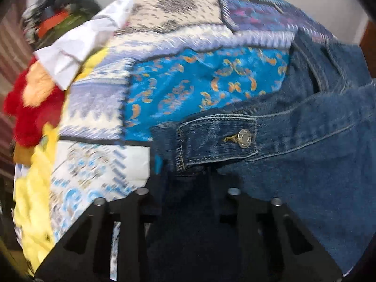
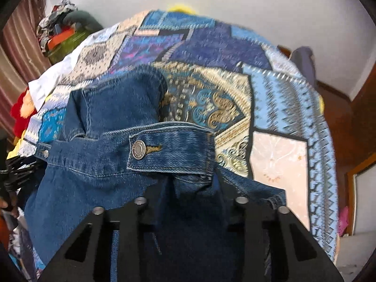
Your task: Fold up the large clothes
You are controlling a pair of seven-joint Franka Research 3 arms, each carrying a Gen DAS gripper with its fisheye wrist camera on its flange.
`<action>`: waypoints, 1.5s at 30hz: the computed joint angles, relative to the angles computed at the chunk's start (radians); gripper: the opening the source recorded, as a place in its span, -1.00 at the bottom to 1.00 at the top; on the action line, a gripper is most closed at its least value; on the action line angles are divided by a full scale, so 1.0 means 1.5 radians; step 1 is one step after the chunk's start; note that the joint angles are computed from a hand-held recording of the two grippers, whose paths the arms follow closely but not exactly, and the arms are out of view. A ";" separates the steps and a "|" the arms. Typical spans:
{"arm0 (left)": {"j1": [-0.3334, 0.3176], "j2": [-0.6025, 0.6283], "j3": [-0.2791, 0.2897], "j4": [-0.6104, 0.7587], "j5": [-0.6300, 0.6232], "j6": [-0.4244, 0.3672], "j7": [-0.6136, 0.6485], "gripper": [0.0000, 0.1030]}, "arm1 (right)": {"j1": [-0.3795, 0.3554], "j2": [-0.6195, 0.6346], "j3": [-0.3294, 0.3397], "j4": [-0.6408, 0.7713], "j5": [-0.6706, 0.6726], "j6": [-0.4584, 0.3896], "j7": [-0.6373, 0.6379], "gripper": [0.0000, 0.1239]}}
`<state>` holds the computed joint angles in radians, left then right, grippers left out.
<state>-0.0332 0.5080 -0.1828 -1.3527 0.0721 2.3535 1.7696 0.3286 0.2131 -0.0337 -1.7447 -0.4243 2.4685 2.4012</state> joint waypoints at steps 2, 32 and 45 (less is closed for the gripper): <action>0.015 -0.031 -0.008 -0.038 -0.019 0.036 0.012 -0.60 | 0.005 -0.019 -0.003 -0.018 -0.021 0.027 0.024 -0.71; -0.041 0.090 0.030 0.103 0.100 0.041 -0.008 -0.44 | -0.006 0.046 -0.018 0.068 0.006 -0.054 -0.003 -0.72; 0.064 -0.042 -0.036 0.019 -0.086 0.003 0.099 -0.03 | -0.007 -0.100 0.037 -0.052 -0.062 -0.078 0.020 -0.71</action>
